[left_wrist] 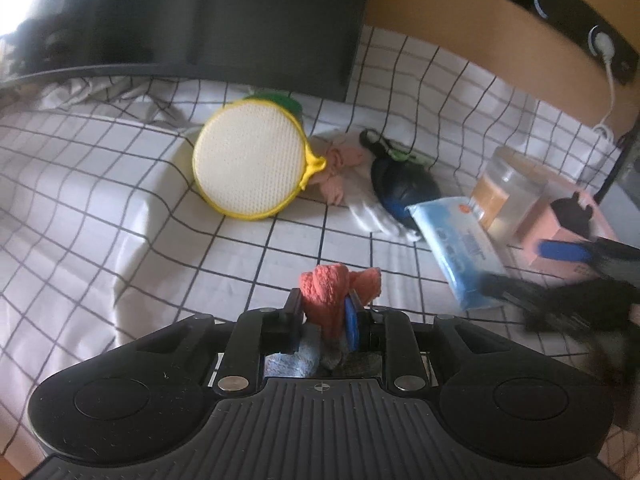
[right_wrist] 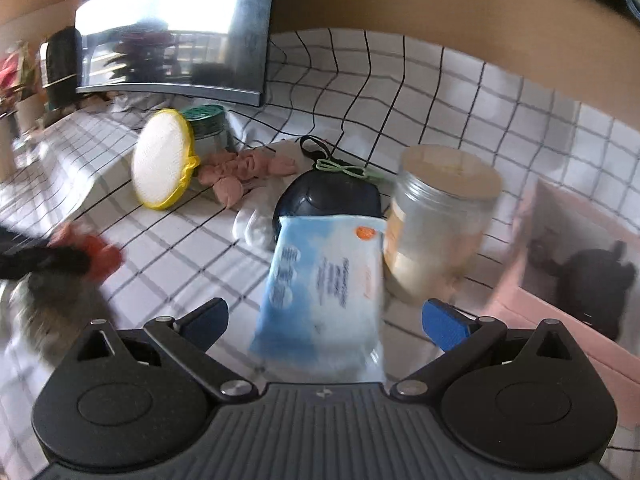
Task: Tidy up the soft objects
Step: 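Grasp the blue wet-wipes pack with the right tool while the left tool holds the cloth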
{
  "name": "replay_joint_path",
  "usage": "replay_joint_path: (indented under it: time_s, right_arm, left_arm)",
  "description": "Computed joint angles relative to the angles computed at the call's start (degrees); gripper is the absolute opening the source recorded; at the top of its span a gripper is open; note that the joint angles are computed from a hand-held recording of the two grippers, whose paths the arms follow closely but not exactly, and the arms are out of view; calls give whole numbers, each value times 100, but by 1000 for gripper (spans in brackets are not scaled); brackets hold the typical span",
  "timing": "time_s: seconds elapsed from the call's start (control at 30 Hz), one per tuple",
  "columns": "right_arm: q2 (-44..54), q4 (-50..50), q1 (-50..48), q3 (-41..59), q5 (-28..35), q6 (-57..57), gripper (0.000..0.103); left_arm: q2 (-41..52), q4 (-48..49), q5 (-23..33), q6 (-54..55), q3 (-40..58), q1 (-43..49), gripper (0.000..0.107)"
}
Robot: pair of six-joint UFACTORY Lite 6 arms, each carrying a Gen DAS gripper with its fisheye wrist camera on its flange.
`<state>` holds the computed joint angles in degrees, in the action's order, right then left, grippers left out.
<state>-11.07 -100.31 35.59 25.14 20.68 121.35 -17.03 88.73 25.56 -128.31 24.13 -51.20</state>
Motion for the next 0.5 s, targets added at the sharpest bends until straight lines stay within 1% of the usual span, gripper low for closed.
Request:
replay_joint_path:
  time_s: [0.1,0.17,0.23,0.3,0.33,0.4,0.47,0.5]
  right_arm:
    - [1200,-675,-269,789,41,785,103]
    - [1805,-774,-425,1221,21,910,103]
    - [2211,-765,-611,1577,-246,854,101]
    - [2343,-589,-688,1716,-468,651,80]
    - [2359,-274,-671,1769,-510,339,77]
    - [2121,-138,-745,1664,-807,143,76]
    - [1635,385,-594,1357,-799,-273,76]
    - [1286,857,-472,1160,-730,-703,76]
  left_arm:
    - [-580,-598,145,600,-225,-194,24]
    - [-922,-923,200,934,-367,-256,24]
    - [-1232,-1160,149,1175,-513,-234,24]
    - [-1415,-1306,37,1339,-628,-188,24]
    - [-1443,-1329,-46,1386,-660,-156,24]
    - [-1416,-1215,-219,1311,-689,-117,24]
    - [-1287,-952,-409,1102,-650,-107,24]
    - [-1156,-702,-539,909,-588,-80,24]
